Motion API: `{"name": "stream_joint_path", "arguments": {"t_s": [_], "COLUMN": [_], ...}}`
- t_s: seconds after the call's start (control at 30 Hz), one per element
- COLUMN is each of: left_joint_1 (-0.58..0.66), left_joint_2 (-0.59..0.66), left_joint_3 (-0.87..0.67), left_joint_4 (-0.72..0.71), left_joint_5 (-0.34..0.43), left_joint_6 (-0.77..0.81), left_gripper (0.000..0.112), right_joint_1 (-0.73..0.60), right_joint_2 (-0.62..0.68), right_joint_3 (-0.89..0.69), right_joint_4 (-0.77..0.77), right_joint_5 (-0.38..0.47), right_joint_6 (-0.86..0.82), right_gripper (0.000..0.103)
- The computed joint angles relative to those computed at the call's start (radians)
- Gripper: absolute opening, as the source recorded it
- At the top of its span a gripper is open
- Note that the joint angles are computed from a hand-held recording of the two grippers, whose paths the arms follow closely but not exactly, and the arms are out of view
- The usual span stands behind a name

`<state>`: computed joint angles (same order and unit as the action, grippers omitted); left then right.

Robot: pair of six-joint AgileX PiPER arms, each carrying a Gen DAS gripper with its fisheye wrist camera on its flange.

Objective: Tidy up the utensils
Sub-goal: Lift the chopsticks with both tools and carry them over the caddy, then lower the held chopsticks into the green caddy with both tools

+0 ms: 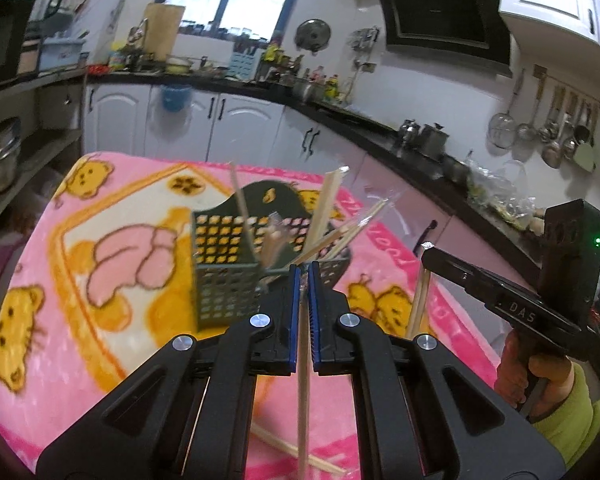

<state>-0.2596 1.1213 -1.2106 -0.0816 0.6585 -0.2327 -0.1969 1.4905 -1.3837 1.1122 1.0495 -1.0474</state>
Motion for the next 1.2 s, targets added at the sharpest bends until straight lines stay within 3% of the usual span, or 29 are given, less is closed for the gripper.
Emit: {"name": "stream_joint_path", "arguments": {"t_s": [0.2,0.57,0.97,1.2], "left_joint_1": [-0.103,-0.191,-0.229,-0.174], "left_joint_2": [0.039,0.164,0.328,0.418], "left_joint_3": [-0.097,-0.298,-0.583,-0.741], "left_joint_4": [0.087,0.111,0.101,0.019], "left_joint_5": [0.007,0.032,0.097,0.159], "left_joint_6": [-0.058,-0.044,0.012,0.073], "left_gripper": [0.002,0.002,0.002,0.002], "right_joint_1": [-0.070,-0.164,-0.196,-0.182], "right_joint_2": [-0.041,-0.030,0.004,0.032], "right_joint_3": [-0.008,-0.067,-0.133,-0.189], "right_joint_4": [0.053,0.104,0.123,0.124], "right_joint_5": [0.021,0.054,0.044,0.024], "right_joint_6": [-0.036,-0.052,-0.033,-0.007], "right_gripper": [0.005,0.005,0.005,0.005]}}
